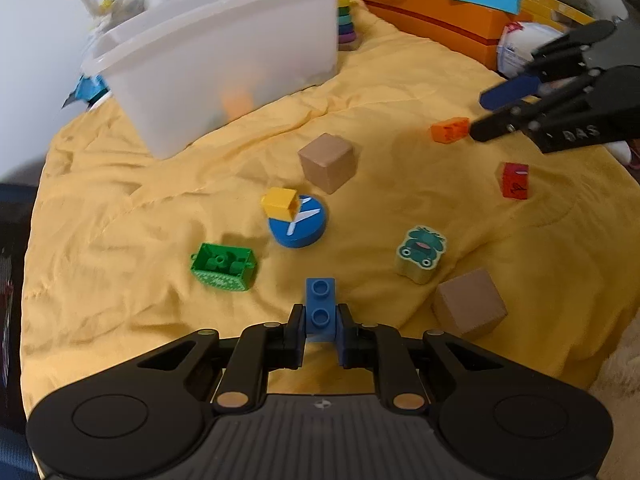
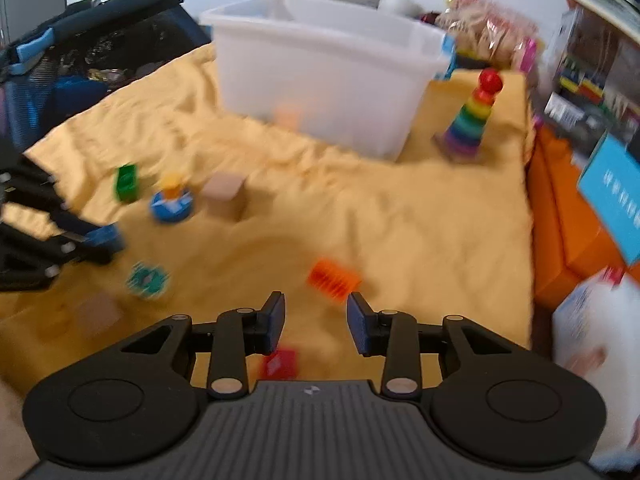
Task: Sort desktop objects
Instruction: 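Carry the blue brick and red cube to the white bin and release both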
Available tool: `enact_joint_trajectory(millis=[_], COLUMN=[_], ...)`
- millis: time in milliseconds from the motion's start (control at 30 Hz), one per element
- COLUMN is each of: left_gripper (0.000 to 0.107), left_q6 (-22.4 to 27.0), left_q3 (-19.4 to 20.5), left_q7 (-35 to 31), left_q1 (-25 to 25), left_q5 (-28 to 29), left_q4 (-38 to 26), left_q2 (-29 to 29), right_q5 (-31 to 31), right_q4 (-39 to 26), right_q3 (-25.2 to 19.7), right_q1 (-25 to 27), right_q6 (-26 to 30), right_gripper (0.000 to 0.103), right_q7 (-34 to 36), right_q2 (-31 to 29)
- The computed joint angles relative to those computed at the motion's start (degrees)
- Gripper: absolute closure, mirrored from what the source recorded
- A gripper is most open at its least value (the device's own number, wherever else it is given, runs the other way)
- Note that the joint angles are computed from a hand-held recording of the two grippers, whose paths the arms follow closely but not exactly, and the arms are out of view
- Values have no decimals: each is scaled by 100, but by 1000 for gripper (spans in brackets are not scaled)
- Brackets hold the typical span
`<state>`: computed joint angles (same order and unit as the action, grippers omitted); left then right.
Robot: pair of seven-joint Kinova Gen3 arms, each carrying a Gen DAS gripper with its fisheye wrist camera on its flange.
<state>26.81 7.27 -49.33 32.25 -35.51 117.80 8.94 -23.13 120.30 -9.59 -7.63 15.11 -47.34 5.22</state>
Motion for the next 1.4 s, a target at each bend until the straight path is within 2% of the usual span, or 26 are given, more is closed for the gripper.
enact_joint_trajectory(millis=[100, 200, 300, 333, 367, 400, 567, 733, 800, 833, 900, 967, 1067, 1100, 1167, 1267, 1300, 1333, 1400], left_gripper=[90, 90, 90, 90, 90, 90, 90, 90, 90, 90, 90, 90, 90, 90, 90, 86, 84, 83, 76], left_q6=[-3, 15, -107, -183, -243, -275, -165, -35, -34, 20, 91, 152, 215, 303, 417, 754, 820, 794, 470], left_q3=[-7, -6, -15, -33, -51, -87, -140, 43, -23, -48, -350, -446, -53, -62, -345, -487, -597, -601, -503], left_q7=[0, 13, -59, -59, -61, 2, 490, 758, 972, 1073, 1328, 1211, 746, 624, 339, 53, -22, -85, -227], left_q1=[-61, -99, -201, -234, -263, -247, -145, -395, -405, -423, -199, -234, -825, -878, -743, -677, -621, -666, -858], left_q5=[110, 161, 355, 417, 476, 452, -137, -853, -1304, -1490, -1846, -1865, -1279, -1046, -648, -350, -157, 22, 363], left_q4=[2, -21, -15, 6, 24, 41, -95, -672, -994, -1217, -1617, -2093, -2769, -2960, -3286, -3612, -3660, -3636, -3393], left_q2=[-22, 1, 4, 0, -15, -44, -350, -431, -341, -247, -41, 232, 690, 835, 1147, 1518, 1567, 1548, 1377], right_q5=[617, 759, 1238, 1264, 1197, 1069, 421, -643, -897, -939, -899, -581, -180, -192, -143, 120, 196, 323, 742], right_q4=[-331, -512, -703, -691, -720, -768, -743, -1065, -1318, -1526, -1944, -2297, -2916, -3121, -3478, -3780, -3842, -3843, -3682], right_q3=[114, -174, 176, 159, 53, -54, -419, -767, -1139, -1183, -951, -521, 244, 510, 1041, 1696, 1749, 1696, 1272], right_q1=[-168, 46, -343, -331, -212, -68, 402, 759, 1035, 1027, 725, 194, -566, -789, -1214, -1744, -1784, -1741, -1473], right_q6=[84, 131, 300, 264, 321, 423, 435, 389, 252, 240, 255, 139, 296, 470, 811, 1039, 1093, 1133, 952], right_gripper=[65, 65, 66, 77, 84, 86, 86, 86, 86, 86, 86, 86, 86, 86, 86, 85, 82, 72, 68], right_q7=[-24, 240, -72, -203, -288, -339, 169, 1265, 1583, 1602, 1360, 894, 195, -38, -504, -1203, -1436, -1652, -1998], right_q2=[311, 518, 804, 806, 819, 818, 551, 376, 408, 460, 598, 773, 1178, 1316, 1594, 1935, 2006, 2004, 1900])
